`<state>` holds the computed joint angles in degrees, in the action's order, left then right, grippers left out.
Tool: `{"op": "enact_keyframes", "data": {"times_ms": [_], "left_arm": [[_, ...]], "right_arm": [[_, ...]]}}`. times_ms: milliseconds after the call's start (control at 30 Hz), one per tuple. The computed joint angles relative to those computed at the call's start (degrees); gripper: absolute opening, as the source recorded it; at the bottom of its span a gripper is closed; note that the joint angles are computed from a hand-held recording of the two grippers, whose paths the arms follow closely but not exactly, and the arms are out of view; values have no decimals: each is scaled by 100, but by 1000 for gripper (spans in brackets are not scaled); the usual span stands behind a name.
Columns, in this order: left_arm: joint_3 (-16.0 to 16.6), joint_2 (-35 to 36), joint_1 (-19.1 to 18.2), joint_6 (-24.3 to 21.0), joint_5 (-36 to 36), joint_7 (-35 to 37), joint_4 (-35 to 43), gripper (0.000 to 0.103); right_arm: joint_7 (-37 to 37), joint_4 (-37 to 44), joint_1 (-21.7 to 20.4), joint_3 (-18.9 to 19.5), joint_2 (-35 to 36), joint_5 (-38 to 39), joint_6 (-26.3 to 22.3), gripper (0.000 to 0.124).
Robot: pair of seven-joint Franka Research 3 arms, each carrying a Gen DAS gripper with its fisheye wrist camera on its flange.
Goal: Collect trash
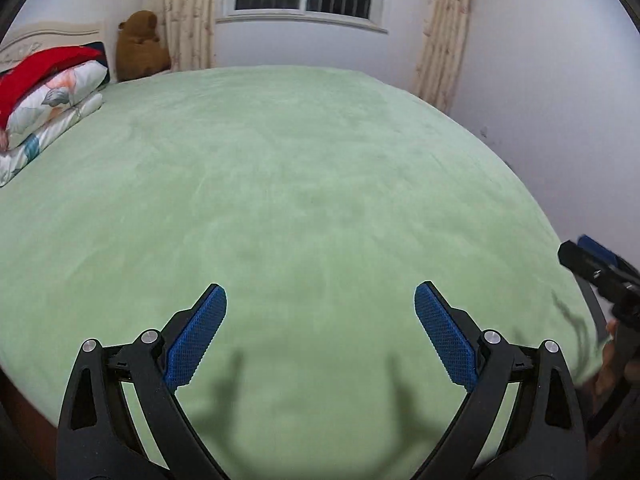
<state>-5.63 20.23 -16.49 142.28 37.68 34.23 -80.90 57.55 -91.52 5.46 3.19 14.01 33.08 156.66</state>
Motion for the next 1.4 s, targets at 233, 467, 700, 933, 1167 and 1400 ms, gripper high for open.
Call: {"op": "enact_keyframes", "data": {"times_ms": [233, 467, 700, 933, 1167, 1400], "left_arm": [[162, 1373, -207, -603, -3, 554, 1871, 93], [318, 1900, -241, -748, -515, 816, 2551, 93], [308, 2044, -155, -875, -946, 858, 2713, 93], [342, 2109, -185, -987, -1021, 920, 2818, 93], [337, 2125, -181, -1018, -1064, 948, 2849, 93], [342, 2138, -182, -1027, -1075, 952, 2867, 93]], "right_arm": [[1265, 1169, 393, -313, 1061, -1337, -254, 99], [1869, 1169, 425, -382, 1157, -1812, -348, 99], [2157, 1166, 427, -397, 1171, -2066, -430, 99], [2194, 1180, 408, -373, 1188, -2161, -451, 99], [2193, 1179, 396, -357, 1187, -2164, -449, 99], [2193, 1192, 394, -356, 1204, -2159, -454, 99]]}}
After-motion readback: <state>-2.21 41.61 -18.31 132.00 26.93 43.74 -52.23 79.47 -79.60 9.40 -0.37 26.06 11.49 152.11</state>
